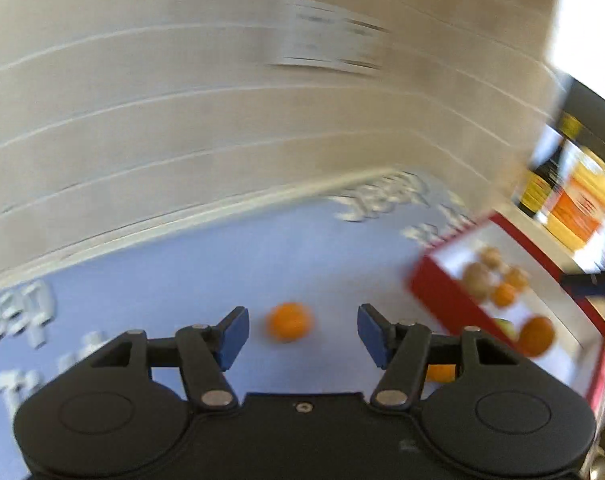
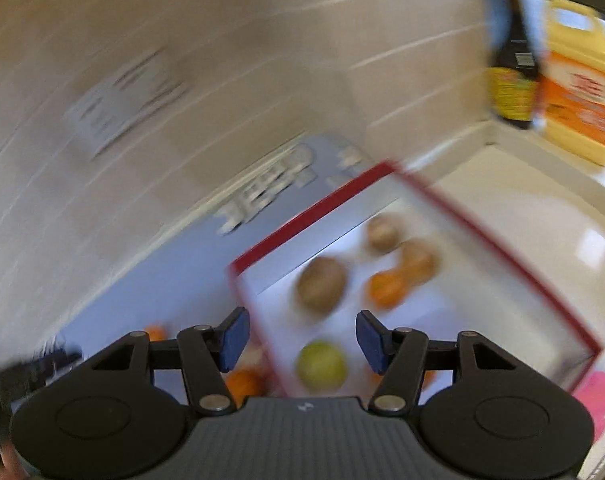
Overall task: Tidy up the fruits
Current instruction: 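Grasp a mandarin with the left tool while the right tool grasps the large kiwi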
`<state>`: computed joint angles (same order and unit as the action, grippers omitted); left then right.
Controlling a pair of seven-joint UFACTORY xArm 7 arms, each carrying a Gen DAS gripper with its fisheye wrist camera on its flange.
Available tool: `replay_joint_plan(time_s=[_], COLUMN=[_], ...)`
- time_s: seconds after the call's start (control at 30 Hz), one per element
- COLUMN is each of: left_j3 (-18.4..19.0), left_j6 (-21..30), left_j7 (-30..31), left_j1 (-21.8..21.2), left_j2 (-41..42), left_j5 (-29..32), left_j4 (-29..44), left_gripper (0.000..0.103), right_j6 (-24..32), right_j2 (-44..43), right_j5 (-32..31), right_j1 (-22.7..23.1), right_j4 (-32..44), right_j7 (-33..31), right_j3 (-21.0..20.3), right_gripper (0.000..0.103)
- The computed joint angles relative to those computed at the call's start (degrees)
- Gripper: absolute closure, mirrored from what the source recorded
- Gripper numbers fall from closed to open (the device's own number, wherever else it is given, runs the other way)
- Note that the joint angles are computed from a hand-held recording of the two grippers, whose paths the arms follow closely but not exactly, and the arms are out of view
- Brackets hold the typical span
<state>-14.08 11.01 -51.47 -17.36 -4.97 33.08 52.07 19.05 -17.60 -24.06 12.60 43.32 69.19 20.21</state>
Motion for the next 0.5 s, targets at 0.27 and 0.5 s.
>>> replay_joint_plan(time_s=[0.27,0.5], left_j3=[2.2,3.3], left_j6=[-4.6,-7.8], left_j7=[6.3,21.5], left_j1=[1.1,-3.4], left_j2=[-2.2,8.4], left_j5=[-8.6,-22.6], left_j4=[-7.8,-1.6], left_gripper=[0.031,0.025], right_j6=[3.4,12.5], right_j2=[12.2,18.4], right_j5=[8.1,2.8], right_j1=[11.9,17.8], right_j4=[7.3,12.3], right_j7=[-11.7,-10.5], right_j3=[-1.1,-2.1], right_gripper=[0.043,0.04])
